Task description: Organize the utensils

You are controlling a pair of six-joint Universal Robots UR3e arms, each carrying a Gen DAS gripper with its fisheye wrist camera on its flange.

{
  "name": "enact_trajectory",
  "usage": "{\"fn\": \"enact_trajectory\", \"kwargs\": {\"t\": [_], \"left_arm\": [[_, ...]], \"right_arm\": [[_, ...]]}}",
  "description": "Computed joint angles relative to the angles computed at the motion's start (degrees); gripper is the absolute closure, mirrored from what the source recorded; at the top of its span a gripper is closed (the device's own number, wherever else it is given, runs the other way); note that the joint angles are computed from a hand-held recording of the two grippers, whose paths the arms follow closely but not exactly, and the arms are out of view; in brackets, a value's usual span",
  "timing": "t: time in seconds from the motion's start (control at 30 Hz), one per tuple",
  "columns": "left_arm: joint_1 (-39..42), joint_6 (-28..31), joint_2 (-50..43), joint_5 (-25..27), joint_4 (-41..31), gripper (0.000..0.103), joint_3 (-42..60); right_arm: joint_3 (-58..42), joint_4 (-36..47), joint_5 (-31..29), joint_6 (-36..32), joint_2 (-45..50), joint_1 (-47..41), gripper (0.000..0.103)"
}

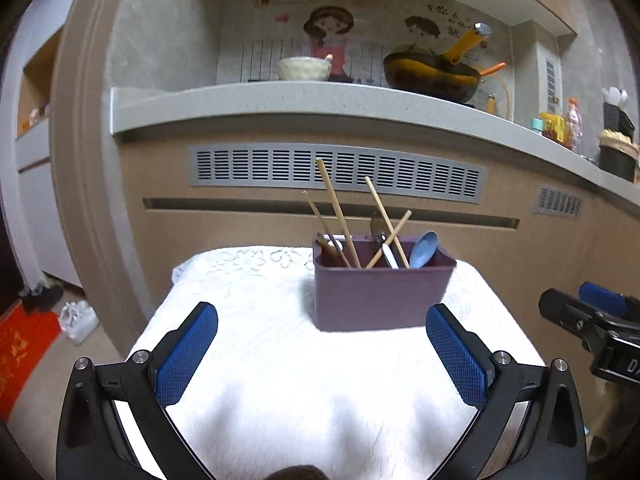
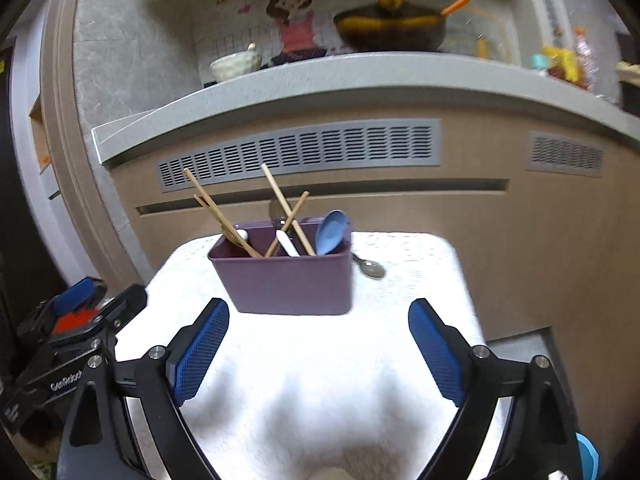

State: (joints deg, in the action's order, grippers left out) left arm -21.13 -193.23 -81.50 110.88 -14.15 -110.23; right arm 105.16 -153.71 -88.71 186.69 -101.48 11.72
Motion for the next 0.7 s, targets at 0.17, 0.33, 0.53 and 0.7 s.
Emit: {"fn": "enact_trajectory", "kwargs": {"t": [0.17,0.33,0.53,0.7], "left_arm": [[-7.3,-1.4,2.9,8.5,-3.2,0.0,-2.9],[-9.1,-4.4,6.4,8.1,-7.9,0.0,-5.0],[-10.1,-4.5,6.3,9.7,-8.8,0.0,-4.6],[-9.3,-4.0,7.2,8.8,-9.1,0.0,-4.6]], "right_arm": [[8.3,-3.5,-5.4,1.6,-6.2,3.1,0.004],[13.4,-4.2,-8.2,2.0,-10.4,4.2,0.003],[14.2,-4.1,-9.1,1.1,-10.2,4.5,0.003],[14.2,-5.0,-10.7,0.7,-9.4,5.7,0.003]]}}
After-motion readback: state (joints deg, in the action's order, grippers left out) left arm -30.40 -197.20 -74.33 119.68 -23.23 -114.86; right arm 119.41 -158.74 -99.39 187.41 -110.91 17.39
